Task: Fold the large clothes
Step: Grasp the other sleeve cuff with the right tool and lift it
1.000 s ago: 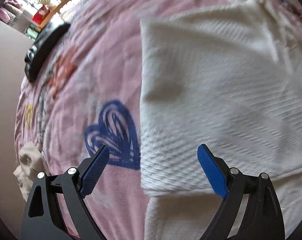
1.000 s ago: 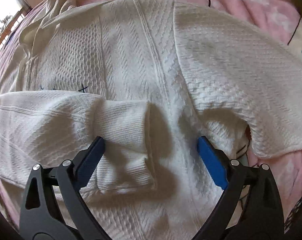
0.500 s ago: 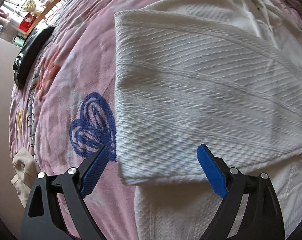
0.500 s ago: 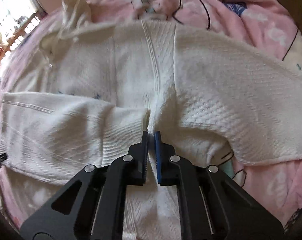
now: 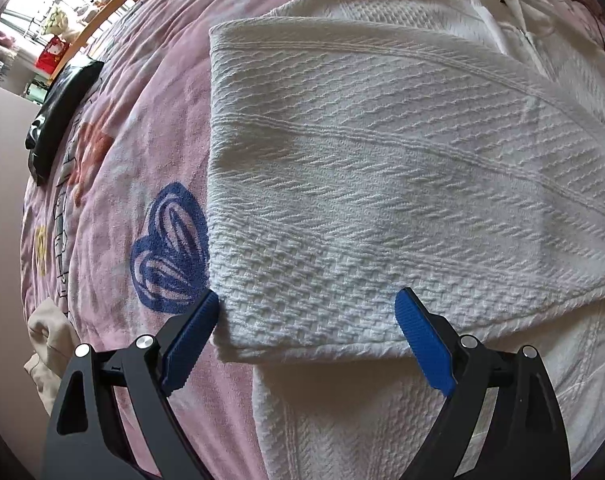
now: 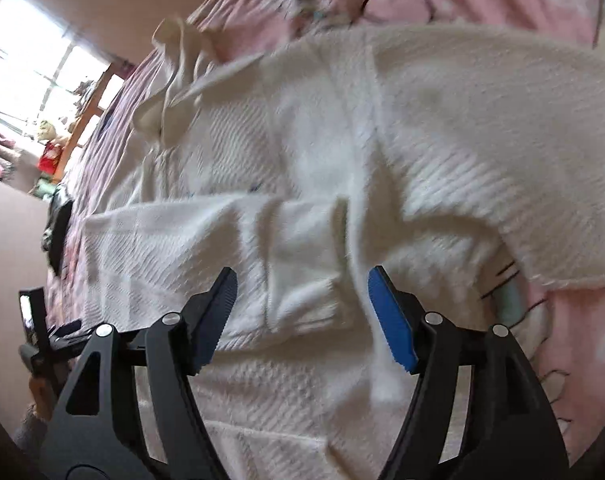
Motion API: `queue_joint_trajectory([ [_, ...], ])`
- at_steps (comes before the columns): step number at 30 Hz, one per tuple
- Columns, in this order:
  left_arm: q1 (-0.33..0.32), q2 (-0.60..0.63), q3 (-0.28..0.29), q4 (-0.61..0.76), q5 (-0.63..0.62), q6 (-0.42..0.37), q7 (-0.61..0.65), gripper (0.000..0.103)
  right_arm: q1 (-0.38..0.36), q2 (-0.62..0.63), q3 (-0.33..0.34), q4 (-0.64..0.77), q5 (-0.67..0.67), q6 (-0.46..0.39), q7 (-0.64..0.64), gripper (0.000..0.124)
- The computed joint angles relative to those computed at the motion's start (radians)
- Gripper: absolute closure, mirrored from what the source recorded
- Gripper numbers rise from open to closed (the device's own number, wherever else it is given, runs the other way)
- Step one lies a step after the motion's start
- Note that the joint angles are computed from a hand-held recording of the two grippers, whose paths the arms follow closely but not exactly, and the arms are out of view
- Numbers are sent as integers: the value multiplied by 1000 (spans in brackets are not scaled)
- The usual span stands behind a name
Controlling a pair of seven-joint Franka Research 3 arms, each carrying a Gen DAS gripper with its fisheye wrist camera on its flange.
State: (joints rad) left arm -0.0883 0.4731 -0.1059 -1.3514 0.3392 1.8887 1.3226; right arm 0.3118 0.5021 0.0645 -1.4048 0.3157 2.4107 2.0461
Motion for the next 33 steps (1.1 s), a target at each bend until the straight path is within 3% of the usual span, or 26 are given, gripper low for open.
queue_joint_trajectory([
  [4, 1, 2, -1, 4, -1, -3, 3, 17, -7, 57, -2, 51, 17, -50, 38, 57],
  [7, 3, -1, -2, -3, -4, 0, 9, 17, -31, 79, 22, 55, 76, -27, 38, 57],
  [9, 5, -2, -2, -5, -7, 1, 10, 17, -50, 70, 50, 33, 135, 24, -2, 64],
  [11, 6, -3, -2, -6, -10, -1, 9, 17, -33, 80, 44, 73, 106, -10, -23, 82],
  [13, 7, -4, -5, -5, -17, -1, 10, 17, 1, 120, 21, 166, 26, -108, -38, 89],
  [15, 5, -3, -6, -3, -18, 0, 14, 16, 24, 149, 2, 220, -22, -155, -24, 93],
  [20, 6, -6, -8, 10, -33, -6, 13, 16, 77, 142, -51, 263, -139, -151, 28, 107],
  [24, 8, -40, -14, 3, -46, 29, 8, 17, 86, 66, -78, 217, -214, -87, 68, 111],
  [28, 6, -73, -17, 5, -58, 69, -14, 16, 100, 18, -137, 249, -351, -144, 143, 111],
  [33, 5, -62, -20, 49, -75, 86, -23, 16, 89, -98, -160, 114, -487, -218, 235, 111],
])
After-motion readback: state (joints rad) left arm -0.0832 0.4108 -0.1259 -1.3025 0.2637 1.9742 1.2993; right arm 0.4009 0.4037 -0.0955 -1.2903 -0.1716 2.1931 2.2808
